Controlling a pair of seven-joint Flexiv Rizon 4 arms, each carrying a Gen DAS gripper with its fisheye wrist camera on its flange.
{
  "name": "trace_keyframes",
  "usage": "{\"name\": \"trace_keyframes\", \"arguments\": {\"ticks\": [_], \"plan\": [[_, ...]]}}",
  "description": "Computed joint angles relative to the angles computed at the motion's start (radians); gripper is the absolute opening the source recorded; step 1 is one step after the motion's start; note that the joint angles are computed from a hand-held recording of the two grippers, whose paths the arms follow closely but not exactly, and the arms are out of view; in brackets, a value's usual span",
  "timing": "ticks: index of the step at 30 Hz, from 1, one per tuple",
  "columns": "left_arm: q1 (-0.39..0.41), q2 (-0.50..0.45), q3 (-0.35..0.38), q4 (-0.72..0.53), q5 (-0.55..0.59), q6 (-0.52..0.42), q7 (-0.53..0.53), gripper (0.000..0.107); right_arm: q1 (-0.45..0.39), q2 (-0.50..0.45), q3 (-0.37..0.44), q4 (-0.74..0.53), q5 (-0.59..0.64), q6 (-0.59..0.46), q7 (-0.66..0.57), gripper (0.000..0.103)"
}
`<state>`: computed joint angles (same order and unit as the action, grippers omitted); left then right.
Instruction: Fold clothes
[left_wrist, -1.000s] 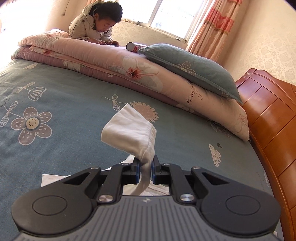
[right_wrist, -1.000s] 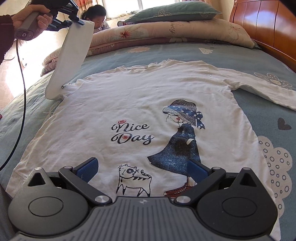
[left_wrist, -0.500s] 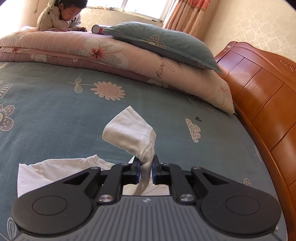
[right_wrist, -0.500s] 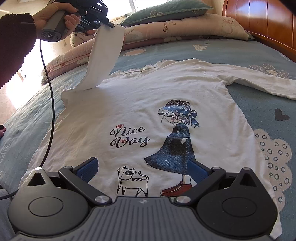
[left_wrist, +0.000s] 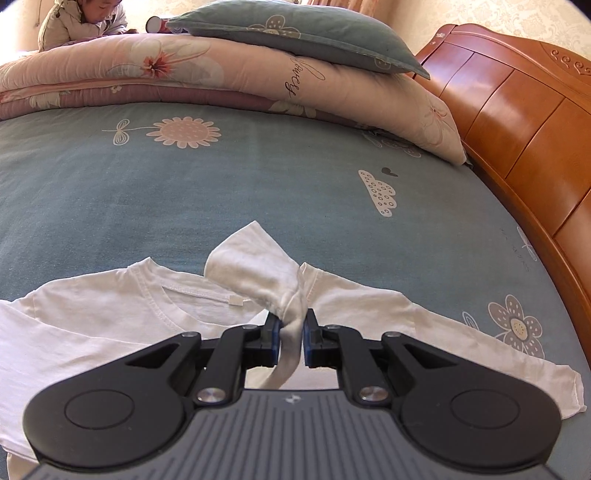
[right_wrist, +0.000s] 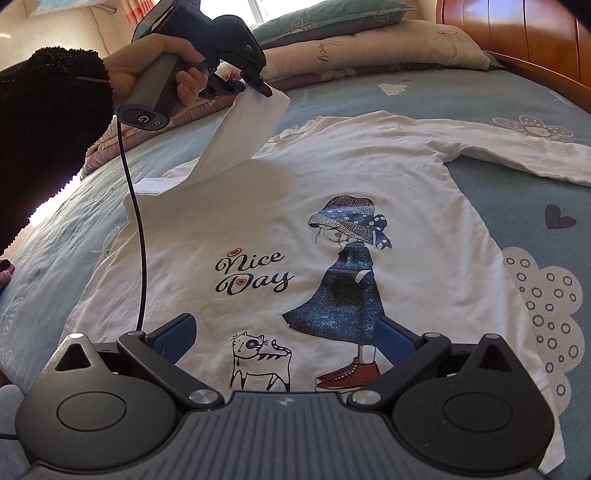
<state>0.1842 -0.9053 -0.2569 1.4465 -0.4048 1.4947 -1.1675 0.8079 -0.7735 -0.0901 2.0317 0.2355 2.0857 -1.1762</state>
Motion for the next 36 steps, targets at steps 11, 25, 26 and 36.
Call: {"name": "trace_keyframes", "arguments": {"ticks": [11,25,26,36], "plan": [[0.026,-0.016,-0.074,0.008,0.01,-0.034,0.117,0.039,0.002,-0.005,-0.011,-0.005,-0.003,-0.025,0.012,0.103],[0.311,0.111,-0.177,0.332,0.21,0.304,0.313,0.065,0.036,-0.018,-0.052,-0.009,0.003,-0.042,0.017,0.103],[0.325,0.121,-0.155,0.355,0.232,0.333,0.304,0.067,0.036,-0.019,-0.052,-0.01,0.004,-0.041,0.018,0.103],[0.543,0.115,-0.166,0.509,0.438,0.402,0.174,0.075,0.141,-0.051,-0.159,-0.027,0.048,-0.064,-0.004,0.103]]}}
